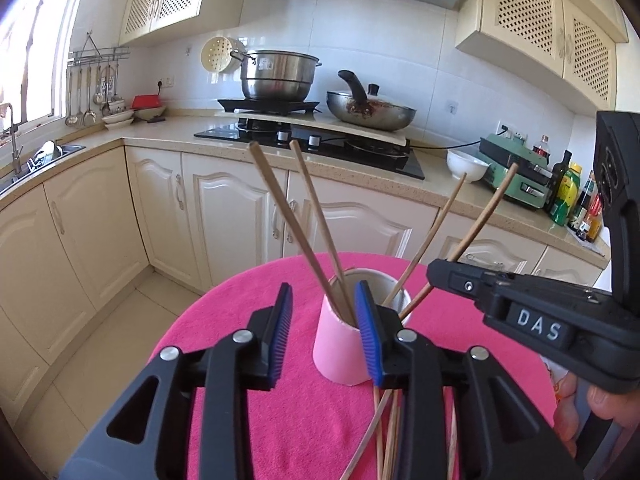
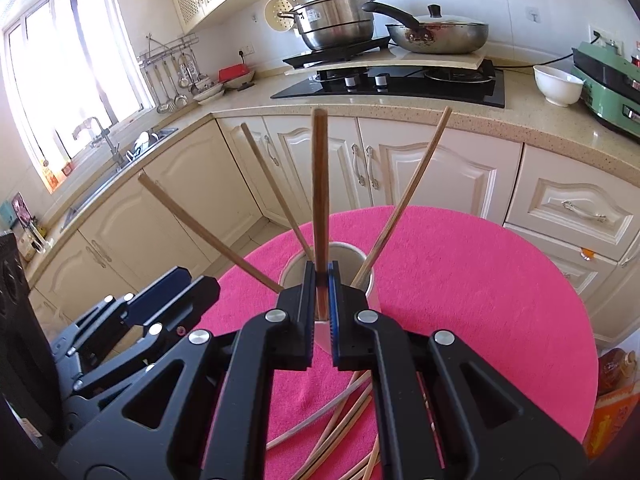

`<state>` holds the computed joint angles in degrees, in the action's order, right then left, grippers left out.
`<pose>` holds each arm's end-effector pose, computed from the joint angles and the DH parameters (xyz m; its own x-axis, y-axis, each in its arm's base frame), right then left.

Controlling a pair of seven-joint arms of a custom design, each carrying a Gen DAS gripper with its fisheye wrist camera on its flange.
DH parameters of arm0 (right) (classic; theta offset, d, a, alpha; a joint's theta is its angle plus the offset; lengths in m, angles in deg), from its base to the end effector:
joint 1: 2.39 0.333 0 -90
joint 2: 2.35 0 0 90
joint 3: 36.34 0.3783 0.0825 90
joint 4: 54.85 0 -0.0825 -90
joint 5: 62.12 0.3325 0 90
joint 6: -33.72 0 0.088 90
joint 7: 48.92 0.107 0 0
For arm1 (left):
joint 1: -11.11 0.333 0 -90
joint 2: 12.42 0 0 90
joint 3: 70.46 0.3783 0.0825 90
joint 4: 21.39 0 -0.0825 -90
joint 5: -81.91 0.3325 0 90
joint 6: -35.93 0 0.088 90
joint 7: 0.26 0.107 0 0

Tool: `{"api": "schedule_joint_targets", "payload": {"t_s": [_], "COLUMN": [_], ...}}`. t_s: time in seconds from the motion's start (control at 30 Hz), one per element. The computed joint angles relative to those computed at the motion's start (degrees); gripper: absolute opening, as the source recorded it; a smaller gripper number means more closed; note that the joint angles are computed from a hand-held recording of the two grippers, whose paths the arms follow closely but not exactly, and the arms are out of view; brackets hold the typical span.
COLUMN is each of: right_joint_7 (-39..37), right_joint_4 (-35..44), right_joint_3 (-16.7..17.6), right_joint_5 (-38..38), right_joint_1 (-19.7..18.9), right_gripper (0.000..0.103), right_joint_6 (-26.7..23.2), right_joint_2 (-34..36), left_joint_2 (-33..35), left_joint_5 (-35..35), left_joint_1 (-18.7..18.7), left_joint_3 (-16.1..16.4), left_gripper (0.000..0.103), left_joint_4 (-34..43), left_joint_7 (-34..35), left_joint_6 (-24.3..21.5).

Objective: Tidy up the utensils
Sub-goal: 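Open the left tool to drop its chopstick into the cup while the right tool releases its own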

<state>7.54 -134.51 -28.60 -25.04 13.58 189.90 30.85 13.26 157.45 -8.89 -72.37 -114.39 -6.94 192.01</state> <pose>0.7057 0.2517 0.5277 0.5195 -0.8175 -0.2485 -0.6498 -0.1892 -0.7361 0.6296 -0.2869 0.4957 0.1655 -0.9793 0.1168 -0.5127 -0.1866 -0.8380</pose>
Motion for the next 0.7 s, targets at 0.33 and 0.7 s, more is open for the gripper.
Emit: {"api": "schedule_joint_targets", "payload": {"t_s": [0.33, 0.7], "right_joint_7": [1.44, 1.41], "right_joint_4": [-1.44, -3.29], "right_joint_3": [-0.54, -0.24], "right_joint_5": [-0.31, -0.37], "right_joint_1": [0.52, 0.68], "right_gripper": [0.007, 0.023], "right_joint_6": [0.32, 1.7], "right_joint_2": [-0.38, -2.35], "left_joint_2": [-1.77, -3.28], "left_joint_5": [-1.23, -1.54], "left_joint_1": [0.31, 0.8], "left_joint_3": [-0.71, -1.51], "left_gripper": [0.034, 0.034], "left_joint_4": [-2.21, -3.65], "left_joint_7": [1.55, 2.75], "left_joint_6": [-2.24, -2.71]}}
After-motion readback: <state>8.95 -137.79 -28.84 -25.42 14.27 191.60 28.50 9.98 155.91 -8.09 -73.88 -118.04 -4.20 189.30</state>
